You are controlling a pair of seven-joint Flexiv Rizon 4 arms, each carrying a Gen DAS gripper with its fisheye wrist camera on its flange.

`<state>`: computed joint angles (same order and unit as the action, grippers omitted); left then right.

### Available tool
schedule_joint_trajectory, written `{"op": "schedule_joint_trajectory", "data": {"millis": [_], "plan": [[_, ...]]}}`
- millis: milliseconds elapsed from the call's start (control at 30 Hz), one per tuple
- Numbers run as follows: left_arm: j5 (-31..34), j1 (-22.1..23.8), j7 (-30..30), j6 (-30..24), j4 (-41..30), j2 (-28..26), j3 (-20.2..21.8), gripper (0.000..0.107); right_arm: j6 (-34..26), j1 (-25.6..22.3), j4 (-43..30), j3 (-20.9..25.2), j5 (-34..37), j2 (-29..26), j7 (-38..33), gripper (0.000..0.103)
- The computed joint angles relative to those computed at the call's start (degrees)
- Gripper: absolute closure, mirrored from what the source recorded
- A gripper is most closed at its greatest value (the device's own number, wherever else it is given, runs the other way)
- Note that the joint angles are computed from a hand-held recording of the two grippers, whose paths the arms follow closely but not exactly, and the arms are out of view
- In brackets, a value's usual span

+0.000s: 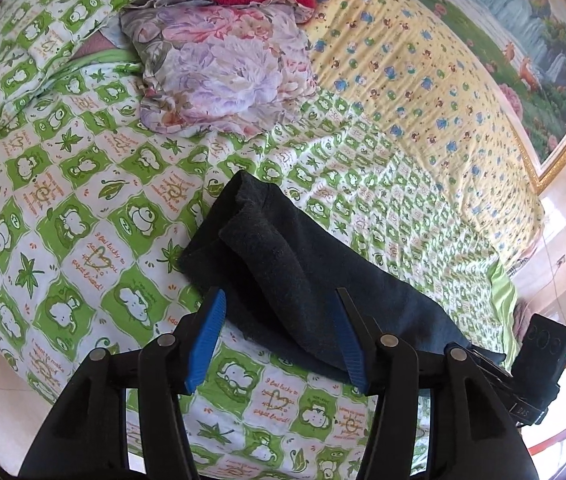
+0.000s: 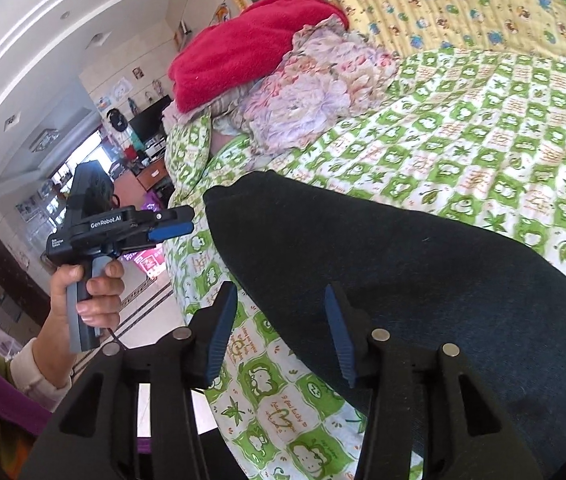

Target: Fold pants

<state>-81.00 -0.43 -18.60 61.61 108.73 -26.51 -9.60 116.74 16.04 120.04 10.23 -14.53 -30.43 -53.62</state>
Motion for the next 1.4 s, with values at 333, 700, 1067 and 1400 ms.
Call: {"op": "schedule_joint_trajectory", "data": {"millis": [333, 700, 1067, 1400], "plan": [[8.60, -1.16, -10.64, 6.84, -1.91, -2.55, -0.20, 0.047, -0.20, 1.67, 1.27, -2.77, 5.16, 1.72, 0.21, 0.056], [18.67, 3.66, -22.38, 5.90, -4.34, -6.68, -2.52, 0.047, -9.14, -5.72, -4.75, -2.31, 7.00, 0.26, 3.59, 0.056], [21.65, 5.63, -23.22, 6.85, -4.31, -7.58, -4.80, 0.047, -27.16, -20.65, -15.71, 12.69, -0.52, -7.46, -2.47, 0.056], [25.83, 5.26, -24.38, 8.63, -6.52, -9.85, -6.04, 0.047, -39.63, -17.07, -17.69, 12.11, 0.35, -5.80, -15.56, 0.056]]}}
